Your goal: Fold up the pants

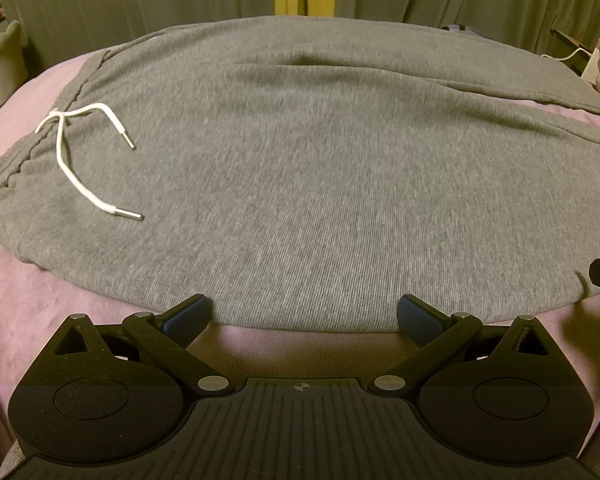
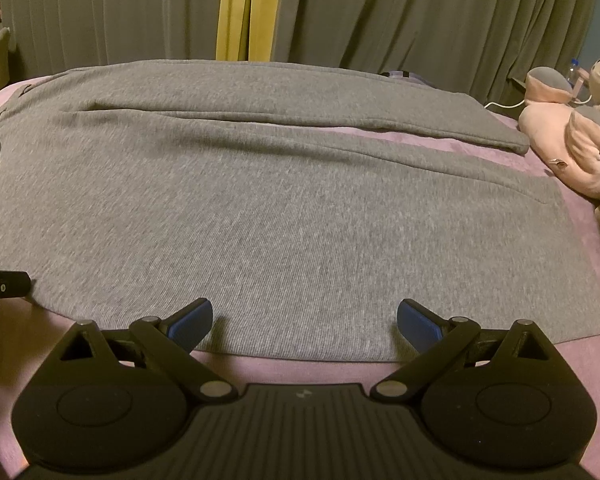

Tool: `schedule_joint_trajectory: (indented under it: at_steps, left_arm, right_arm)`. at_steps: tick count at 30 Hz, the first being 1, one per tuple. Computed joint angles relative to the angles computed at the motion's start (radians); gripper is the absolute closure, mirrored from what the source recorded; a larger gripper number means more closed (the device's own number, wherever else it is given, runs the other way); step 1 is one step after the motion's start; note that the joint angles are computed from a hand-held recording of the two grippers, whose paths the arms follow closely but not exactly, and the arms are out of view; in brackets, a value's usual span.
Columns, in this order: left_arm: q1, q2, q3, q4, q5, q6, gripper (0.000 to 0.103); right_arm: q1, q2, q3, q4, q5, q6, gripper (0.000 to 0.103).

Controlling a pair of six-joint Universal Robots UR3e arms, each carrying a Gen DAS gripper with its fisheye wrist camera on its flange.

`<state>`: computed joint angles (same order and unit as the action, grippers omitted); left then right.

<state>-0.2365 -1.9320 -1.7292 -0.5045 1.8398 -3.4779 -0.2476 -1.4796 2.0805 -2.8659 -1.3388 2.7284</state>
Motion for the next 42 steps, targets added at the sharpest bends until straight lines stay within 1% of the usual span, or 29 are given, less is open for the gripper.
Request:
schedule_joint_trajectory:
  at_steps: [8,16,19,22,23,25,30,32,37,40,42]
  left_arm:
    - [-0.001,-0.009,0.008,-0.003,0.001,-0.001,0.0]
    - [-0.008,-0.016,-0.009,0.011,0.008,-0.003,0.0]
    - [-0.008,-0.021,0.019,-0.038,0.021,0.004,0.0]
    - [-0.009,-0.021,0.022,-0.049,0.023,0.003,0.0]
    - [-0.01,-0.024,0.039,-0.083,0.033,0.006,0.0]
    - [-0.009,-0.027,0.05,-0.1,0.034,0.007,0.0]
    - [-0.003,-0.025,0.031,-0.063,0.019,0.004,0.0]
    - [0.001,-0.023,0.023,-0.05,0.01,0.001,0.0]
    - [0.024,-0.004,0.053,-0.118,-0.031,-0.031,0.0]
    - [0.039,-0.004,0.09,-0.138,-0.037,-0.079,0.0]
    - [0.061,-0.02,0.168,-0.207,-0.056,-0.126,0.0]
  right_arm:
    - [0.002,0.002,0.0,0.003,-0.001,-0.003,0.004]
    - [0.006,0.02,-0.025,0.028,-0.004,0.02,0.004]
    - [0.01,0.028,-0.034,0.036,-0.006,0.026,0.004]
    - [0.018,0.04,-0.047,0.046,-0.015,0.033,0.004]
    - [0.022,0.045,-0.052,0.05,-0.02,0.034,0.004]
    - [0.031,0.058,-0.066,0.058,-0.029,0.037,0.004]
    - [0.045,0.104,-0.099,0.064,-0.038,0.062,0.004]
    - [0.04,0.13,-0.13,0.098,-0.028,0.091,0.004]
    - [0.001,0.176,-0.16,0.117,0.032,0.183,0.004]
    - [0.005,0.191,-0.188,0.146,0.027,0.182,0.004]
    - [0.012,0.2,-0.212,0.174,0.016,0.175,0.004]
